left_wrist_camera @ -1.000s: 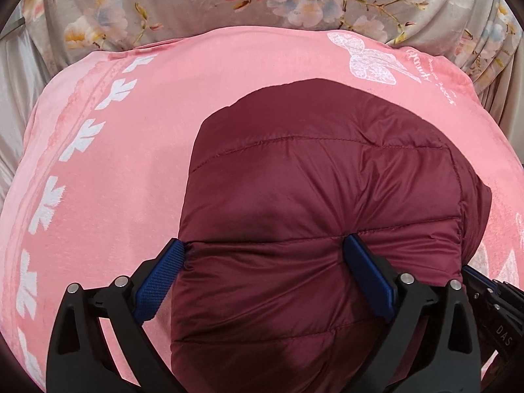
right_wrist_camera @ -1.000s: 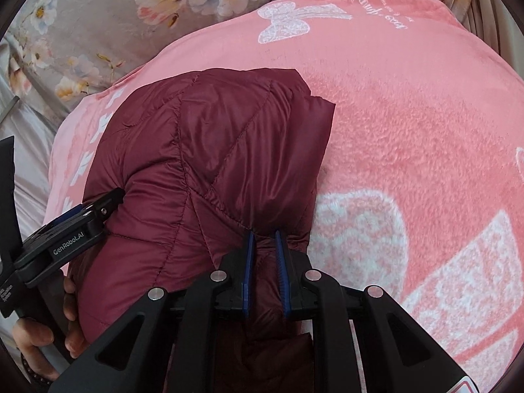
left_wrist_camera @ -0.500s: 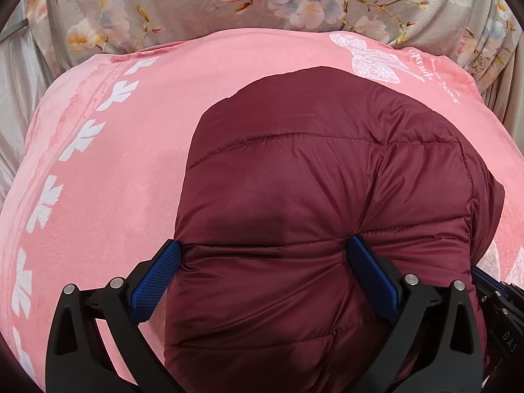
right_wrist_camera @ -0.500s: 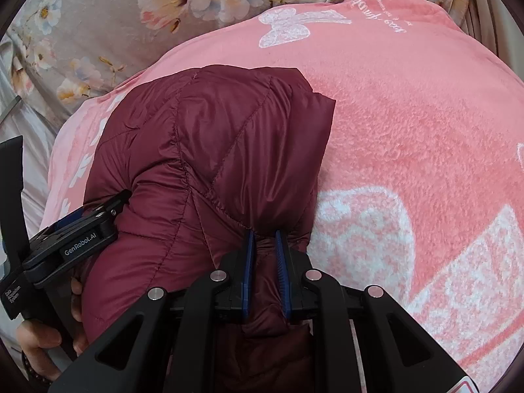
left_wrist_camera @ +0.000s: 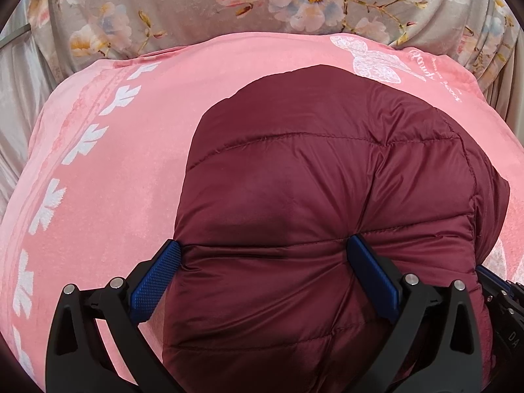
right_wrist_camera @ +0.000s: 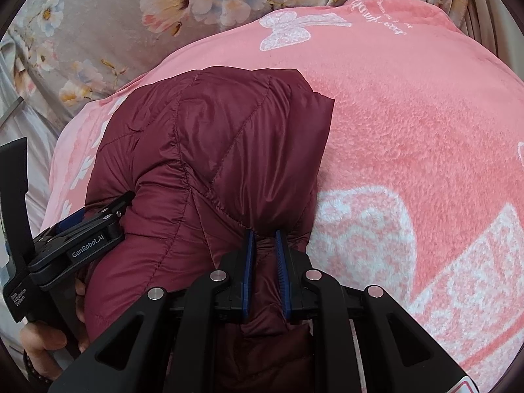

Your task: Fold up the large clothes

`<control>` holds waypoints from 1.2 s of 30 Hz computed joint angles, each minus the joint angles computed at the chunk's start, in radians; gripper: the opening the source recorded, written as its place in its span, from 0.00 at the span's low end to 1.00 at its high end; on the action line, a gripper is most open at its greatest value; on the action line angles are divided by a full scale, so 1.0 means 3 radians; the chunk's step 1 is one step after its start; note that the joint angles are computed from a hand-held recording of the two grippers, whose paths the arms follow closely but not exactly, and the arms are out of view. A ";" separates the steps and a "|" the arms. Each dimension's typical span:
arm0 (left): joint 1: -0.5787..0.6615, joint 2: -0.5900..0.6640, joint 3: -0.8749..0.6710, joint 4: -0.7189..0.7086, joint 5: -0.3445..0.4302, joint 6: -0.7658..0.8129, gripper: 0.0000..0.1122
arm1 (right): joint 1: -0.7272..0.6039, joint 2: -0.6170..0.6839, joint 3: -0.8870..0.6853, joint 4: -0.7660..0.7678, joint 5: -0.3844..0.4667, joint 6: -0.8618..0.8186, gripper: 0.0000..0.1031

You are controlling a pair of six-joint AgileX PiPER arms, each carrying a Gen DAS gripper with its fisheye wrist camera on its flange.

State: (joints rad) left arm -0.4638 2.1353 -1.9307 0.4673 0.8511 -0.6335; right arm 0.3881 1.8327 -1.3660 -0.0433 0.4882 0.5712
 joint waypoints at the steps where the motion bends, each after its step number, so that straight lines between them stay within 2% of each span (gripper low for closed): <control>1: -0.0001 0.0003 -0.0008 0.0000 0.0008 0.0003 0.88 | -0.0008 -0.0008 0.0014 0.0033 -0.0013 -0.0026 0.15; 6: 0.0047 -0.0021 -0.0041 -0.0193 0.0060 0.0184 0.88 | -0.0114 -0.0049 -0.0084 0.0331 0.0185 -0.0295 0.16; 8: 0.0152 -0.0077 -0.0068 -0.0527 0.0122 0.0480 0.88 | -0.0216 -0.0158 -0.0049 0.0583 0.0219 -0.0495 0.27; 10: 0.0313 -0.0175 -0.0022 -0.0969 0.0149 0.0787 0.87 | -0.0382 -0.0355 0.0116 0.0987 0.0080 -0.0833 0.55; 12: 0.0521 -0.0279 0.0083 -0.1463 0.0103 0.1086 0.87 | -0.0520 -0.0422 0.0132 0.1240 0.0086 -0.1073 0.61; 15: 0.0856 -0.0252 0.0012 -0.2113 0.0210 0.1433 0.87 | -0.0785 -0.0316 -0.0013 0.1920 0.0294 -0.1647 0.65; 18: 0.1155 -0.0030 -0.0245 -0.2699 0.0452 0.1650 0.87 | -0.1003 -0.0004 -0.0277 0.2636 0.0621 -0.2161 0.67; 20: 0.1293 0.0127 -0.0380 -0.3043 0.0585 0.1774 0.87 | -0.0997 0.0193 -0.0458 0.2730 0.0742 -0.2140 0.67; 24: 0.1383 0.0348 -0.0526 -0.3390 0.0697 0.1940 0.87 | -0.0991 0.0618 -0.0832 0.2991 0.0988 -0.2225 0.68; 27: 0.1380 0.0382 -0.0538 -0.3459 0.0652 0.1976 0.88 | -0.0959 0.0719 -0.0909 0.3132 0.0938 -0.2350 0.73; 32: 0.1318 0.0640 -0.0944 -0.3490 0.0753 0.1991 0.88 | -0.0938 0.0842 -0.0971 0.3454 0.0889 -0.2600 0.75; 35: 0.1190 0.0754 -0.1183 -0.3233 0.0775 0.1905 0.88 | -0.0908 0.0891 -0.1076 0.3435 0.0900 -0.2635 0.75; 36: 0.1154 0.0765 -0.1215 -0.3151 0.0764 0.1887 0.88 | -0.0892 0.0882 -0.1068 0.3426 0.0886 -0.2666 0.72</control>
